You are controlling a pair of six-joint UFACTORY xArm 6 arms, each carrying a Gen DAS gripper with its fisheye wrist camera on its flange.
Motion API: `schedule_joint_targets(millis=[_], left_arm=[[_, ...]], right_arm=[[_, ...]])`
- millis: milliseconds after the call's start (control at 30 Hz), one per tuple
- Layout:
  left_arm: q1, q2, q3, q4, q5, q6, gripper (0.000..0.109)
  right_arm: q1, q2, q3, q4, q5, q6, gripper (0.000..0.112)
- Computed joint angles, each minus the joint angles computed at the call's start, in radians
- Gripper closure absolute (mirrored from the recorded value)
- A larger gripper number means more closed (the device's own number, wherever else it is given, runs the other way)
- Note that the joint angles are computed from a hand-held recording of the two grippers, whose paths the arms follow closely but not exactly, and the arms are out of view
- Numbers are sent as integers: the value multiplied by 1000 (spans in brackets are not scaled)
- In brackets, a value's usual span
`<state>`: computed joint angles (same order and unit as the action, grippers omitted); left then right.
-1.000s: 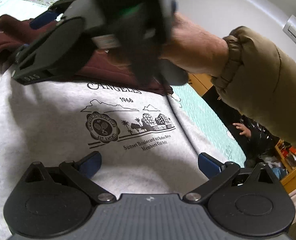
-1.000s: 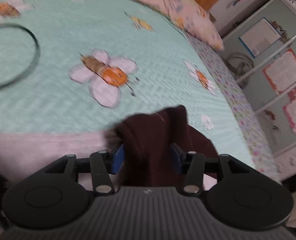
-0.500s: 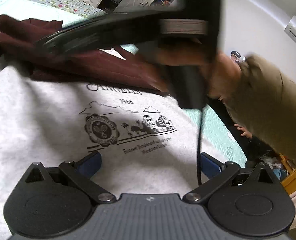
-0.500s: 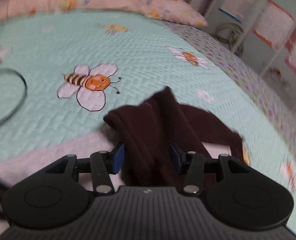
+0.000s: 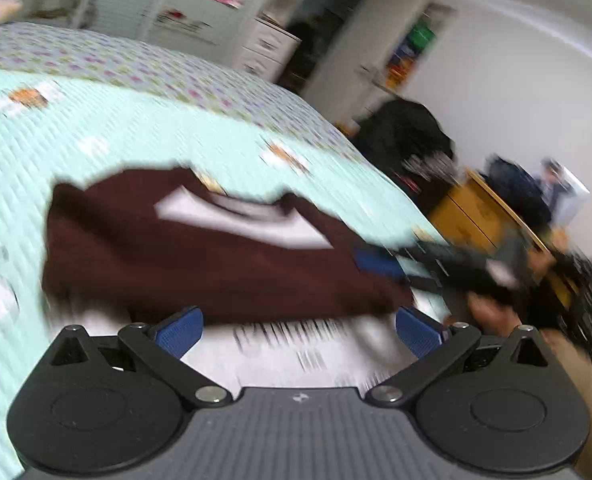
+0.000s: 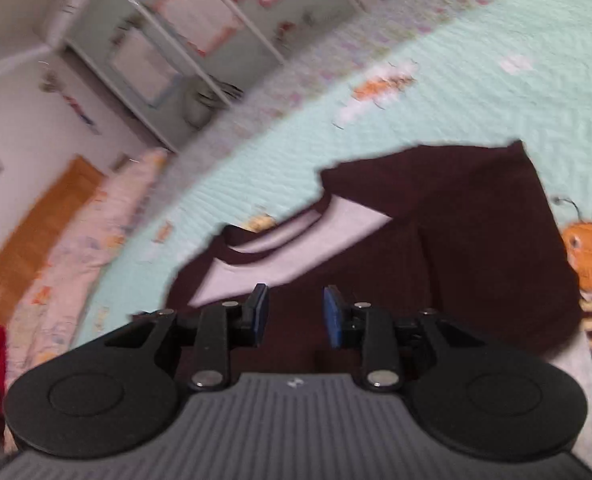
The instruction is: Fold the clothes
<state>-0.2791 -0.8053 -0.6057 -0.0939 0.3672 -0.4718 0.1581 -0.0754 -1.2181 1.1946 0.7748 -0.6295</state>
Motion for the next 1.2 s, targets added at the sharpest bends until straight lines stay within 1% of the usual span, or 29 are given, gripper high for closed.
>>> schedule_joint_targets(millis=[33, 67, 100, 133, 167, 200, 233, 267, 300, 333, 367, 433, 500, 567, 633, 700, 767, 800, 833, 867, 900, 933, 967, 1000, 1033, 1067, 1100, 1133, 1200], left_arm=[[22, 62, -42, 12, -5, 7, 6], [43, 123, -85, 25, -7, 11, 6], [62, 188, -127, 3, -3, 54, 6], [81, 243, -157, 13, 9, 72, 6], [97, 297, -195, 58, 41, 51, 6], [117, 344, -225, 125, 115, -12, 7], [127, 356, -226, 150, 175, -33, 11], [138, 361, -205, 163, 193, -38, 14], [135, 324, -163, 180, 168, -8, 14], [126, 289, -129, 207, 158, 0, 14], [115, 259, -108, 233, 167, 7, 13], [110, 233, -90, 232, 172, 11, 12], [110, 244, -105, 226, 190, 32, 10], [103, 265, -126, 231, 204, 32, 8], [97, 274, -133, 244, 213, 31, 6], [102, 280, -123, 243, 200, 39, 6], [110, 283, -117, 225, 193, 58, 6], [111, 283, -120, 217, 198, 65, 6], [112, 282, -124, 210, 204, 72, 6], [111, 279, -136, 215, 225, 66, 6], [109, 277, -148, 221, 247, 58, 8], [107, 272, -161, 238, 271, 38, 10], [103, 265, -174, 254, 293, 13, 11], [102, 251, -171, 250, 276, 7, 11], [100, 239, -168, 249, 259, -1, 11], [91, 252, -179, 277, 243, -20, 10], [82, 265, -190, 305, 228, -39, 9], [73, 281, -205, 340, 217, -62, 9], [39, 375, -292, 491, 283, -146, 8]], right_arm=[[-17, 11, -9, 61, 66, -8, 79], [-24, 18, -9, 120, 108, -24, 79], [-25, 24, -5, 166, 134, -36, 79], [-25, 36, -8, 195, 157, -35, 79], [-27, 56, -17, 201, 183, -20, 78], [-28, 80, -32, 174, 194, 3, 78], [-29, 98, -43, 105, 168, 36, 79], [-27, 110, -45, 22, 116, 68, 85], [-41, 120, -40, -19, 79, 92, 112], [-71, 123, -33, -18, 68, 109, 112], [-101, 122, -20, 24, 62, 102, 112], [-133, 112, -17, 13, 58, 85, 112], [-122, 95, -21, -78, 9, 106, 112], [-100, 70, -11, -95, -31, 110, 105], [-90, 78, -30, -25, -1, 49, 105], [-85, 109, -68, 42, 67, -13, 104], [-81, 202, -159, -19, 143, -6, 105], [-79, 237, -190, -57, 135, 6, 111], [-78, 259, -202, -83, 92, 17, 112], [-88, 277, -212, -67, 71, 55, 112], [-87, 269, -202, -61, 15, 105, 112], [-67, 248, -181, -97, -82, 149, 112], [-55, 222, -160, -168, -148, 152, 112], [-48, 195, -142, -201, -172, 112, 106], [-45, 169, -127, -191, -155, 58, 106], [-54, 149, -116, -140, -96, -1, 106], [-77, 133, -111, -82, -3, -56, 105], [-86, 116, -98, -59, 54, -87, 105], [-80, 87, -78, -97, 108, -102, 104]])
